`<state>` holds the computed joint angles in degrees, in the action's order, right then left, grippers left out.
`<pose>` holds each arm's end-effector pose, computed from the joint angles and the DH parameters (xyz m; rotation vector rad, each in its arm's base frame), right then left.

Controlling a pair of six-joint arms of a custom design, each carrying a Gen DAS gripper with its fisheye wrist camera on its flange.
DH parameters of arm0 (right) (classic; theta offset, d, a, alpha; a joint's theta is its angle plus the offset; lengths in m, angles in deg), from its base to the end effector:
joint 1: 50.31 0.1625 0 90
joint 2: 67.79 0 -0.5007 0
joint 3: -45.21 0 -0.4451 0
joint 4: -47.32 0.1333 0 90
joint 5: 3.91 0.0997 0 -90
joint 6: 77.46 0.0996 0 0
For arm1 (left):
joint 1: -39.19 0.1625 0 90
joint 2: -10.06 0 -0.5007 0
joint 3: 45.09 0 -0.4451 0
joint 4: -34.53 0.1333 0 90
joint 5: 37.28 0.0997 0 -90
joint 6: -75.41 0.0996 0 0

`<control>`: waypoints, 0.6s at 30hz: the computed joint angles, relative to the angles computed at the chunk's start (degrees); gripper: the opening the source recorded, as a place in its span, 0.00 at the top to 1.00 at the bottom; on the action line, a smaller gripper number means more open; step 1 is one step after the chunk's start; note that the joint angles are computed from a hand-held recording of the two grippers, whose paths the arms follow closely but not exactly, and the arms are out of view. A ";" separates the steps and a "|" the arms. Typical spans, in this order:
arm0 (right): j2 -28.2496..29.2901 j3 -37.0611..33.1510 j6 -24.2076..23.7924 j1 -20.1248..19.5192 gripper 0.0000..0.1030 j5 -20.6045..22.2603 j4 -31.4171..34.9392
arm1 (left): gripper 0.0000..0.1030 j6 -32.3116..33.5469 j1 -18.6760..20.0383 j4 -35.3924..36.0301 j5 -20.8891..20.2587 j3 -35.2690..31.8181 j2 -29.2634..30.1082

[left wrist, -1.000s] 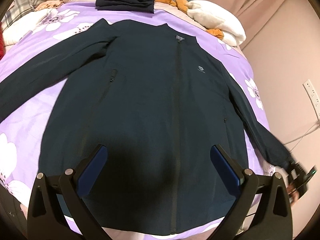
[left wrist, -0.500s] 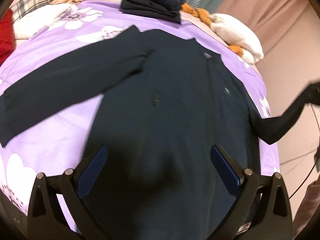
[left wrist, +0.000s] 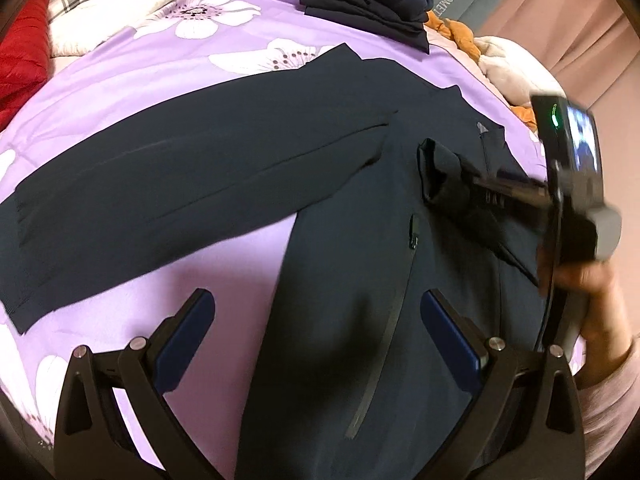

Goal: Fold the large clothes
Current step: 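Fold the held sleeve across the jacket front with the right tool, then release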

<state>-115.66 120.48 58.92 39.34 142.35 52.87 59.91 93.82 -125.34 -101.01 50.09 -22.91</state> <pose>0.0461 -0.7235 0.2152 0.1814 -1.9080 0.5592 -0.2827 -0.7047 -0.0340 0.4322 2.7166 -0.4419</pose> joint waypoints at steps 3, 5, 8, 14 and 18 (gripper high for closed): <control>-3.81 2.21 8.07 -1.74 0.47 -8.42 7.29 | 0.00 0.28 0.31 -0.04 -3.05 -1.34 0.86; -6.40 3.19 11.55 -2.07 0.38 -15.37 9.39 | 0.00 0.97 0.50 -0.19 -6.40 -2.72 1.68; -13.91 9.54 13.64 -3.72 0.29 -21.80 5.25 | 0.00 2.54 0.04 -1.08 -7.66 -4.87 3.21; -28.98 19.93 21.90 -11.93 0.29 -27.49 -2.28 | 0.00 3.90 -0.61 2.38 -13.66 -13.73 8.52; -33.84 21.54 28.12 -17.46 0.29 -28.59 -4.96 | 0.02 5.59 -1.16 2.25 -18.52 -19.28 12.55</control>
<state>-149.50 142.02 87.04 21.88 113.76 47.91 65.50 92.66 -123.09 -119.54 30.81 -10.35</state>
